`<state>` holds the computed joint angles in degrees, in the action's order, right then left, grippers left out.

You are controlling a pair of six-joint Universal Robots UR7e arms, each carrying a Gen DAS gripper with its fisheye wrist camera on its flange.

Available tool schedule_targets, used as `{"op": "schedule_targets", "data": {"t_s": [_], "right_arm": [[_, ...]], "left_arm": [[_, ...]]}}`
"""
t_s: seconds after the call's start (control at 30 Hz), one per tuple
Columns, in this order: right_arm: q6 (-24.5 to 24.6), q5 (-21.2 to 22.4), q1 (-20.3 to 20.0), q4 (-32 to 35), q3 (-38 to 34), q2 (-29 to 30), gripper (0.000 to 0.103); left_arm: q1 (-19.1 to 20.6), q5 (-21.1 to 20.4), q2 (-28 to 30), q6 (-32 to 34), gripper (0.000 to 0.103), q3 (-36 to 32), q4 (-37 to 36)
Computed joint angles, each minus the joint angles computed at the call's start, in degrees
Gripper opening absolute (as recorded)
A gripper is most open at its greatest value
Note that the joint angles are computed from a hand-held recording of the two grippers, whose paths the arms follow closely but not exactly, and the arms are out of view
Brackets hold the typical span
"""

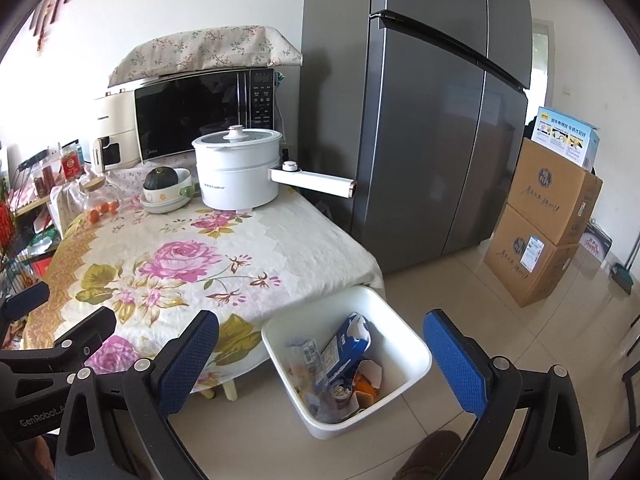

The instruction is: Collect trash

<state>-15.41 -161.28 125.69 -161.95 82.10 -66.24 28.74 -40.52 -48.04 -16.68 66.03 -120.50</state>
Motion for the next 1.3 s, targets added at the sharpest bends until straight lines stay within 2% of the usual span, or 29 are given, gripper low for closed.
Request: {"op": "schedule_targets", "data": {"t_s": [1.3], "right_arm": [[1.0, -0.7, 0.0, 0.3, 0.5, -0.1, 0.103]], "left_arm": [[-0.2, -0.4, 0.3, -1.3, 0.102, -0.8, 2.1]]}}
